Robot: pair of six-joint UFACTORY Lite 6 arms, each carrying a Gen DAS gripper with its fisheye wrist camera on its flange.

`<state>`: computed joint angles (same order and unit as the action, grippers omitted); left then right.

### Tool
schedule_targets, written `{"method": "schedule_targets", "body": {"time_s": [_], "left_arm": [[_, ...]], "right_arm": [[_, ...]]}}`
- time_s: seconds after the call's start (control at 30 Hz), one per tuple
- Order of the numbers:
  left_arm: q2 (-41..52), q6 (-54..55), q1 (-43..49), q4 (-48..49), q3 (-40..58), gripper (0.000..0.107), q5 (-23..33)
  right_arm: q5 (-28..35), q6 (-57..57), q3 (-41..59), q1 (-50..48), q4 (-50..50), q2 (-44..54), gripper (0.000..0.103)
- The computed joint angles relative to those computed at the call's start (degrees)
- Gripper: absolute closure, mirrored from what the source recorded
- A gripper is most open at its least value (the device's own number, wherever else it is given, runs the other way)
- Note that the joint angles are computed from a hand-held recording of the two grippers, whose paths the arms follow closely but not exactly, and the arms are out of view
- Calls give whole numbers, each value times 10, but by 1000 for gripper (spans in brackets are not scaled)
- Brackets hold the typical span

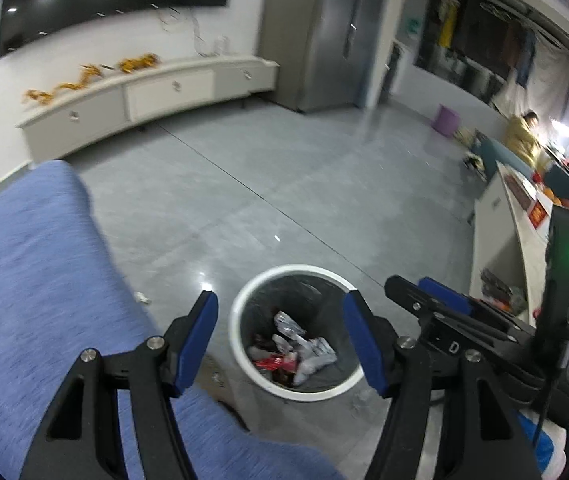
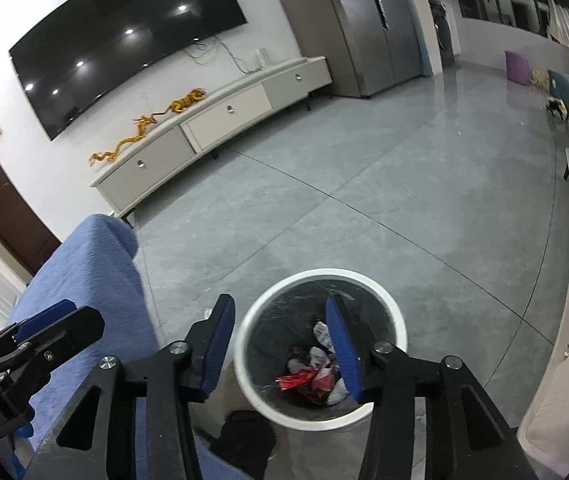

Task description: Collect trash

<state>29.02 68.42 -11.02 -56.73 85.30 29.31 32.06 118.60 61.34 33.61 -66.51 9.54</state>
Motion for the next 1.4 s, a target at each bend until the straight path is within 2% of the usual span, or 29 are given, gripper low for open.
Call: {"method": "schedule_targets", "body": {"time_s": [0.2,0.37,0.63,0.7,0.87,1.0,1.1,1.4], "left_arm": [[-121,114,96,-90,-133,37,-12],[-200,188,183,-142,-199,36,4],[-310,311,308,-255,-274,36,40],[-323,319,333,-260,-280,34,55],[-348,338,394,-280,-295,19,91],[-358,349,422,-290,-301,13,99],[-357,355,437,-298,-303,4,105],[-304,359,450,-319,-264,4,92]], "right_arm": [[80,-42,96,85,36,43,45],[140,-71,195,142,61,96,38],[252,-146,360,220,73,182,20],[282,-162,401,236,67,207,12],[337,-194,497,264,56,269,2],[372,-217,550,277,48,305,0],[399,-238,601,284,44,339,0],[465,-275,701,292,26,411,0]]}}
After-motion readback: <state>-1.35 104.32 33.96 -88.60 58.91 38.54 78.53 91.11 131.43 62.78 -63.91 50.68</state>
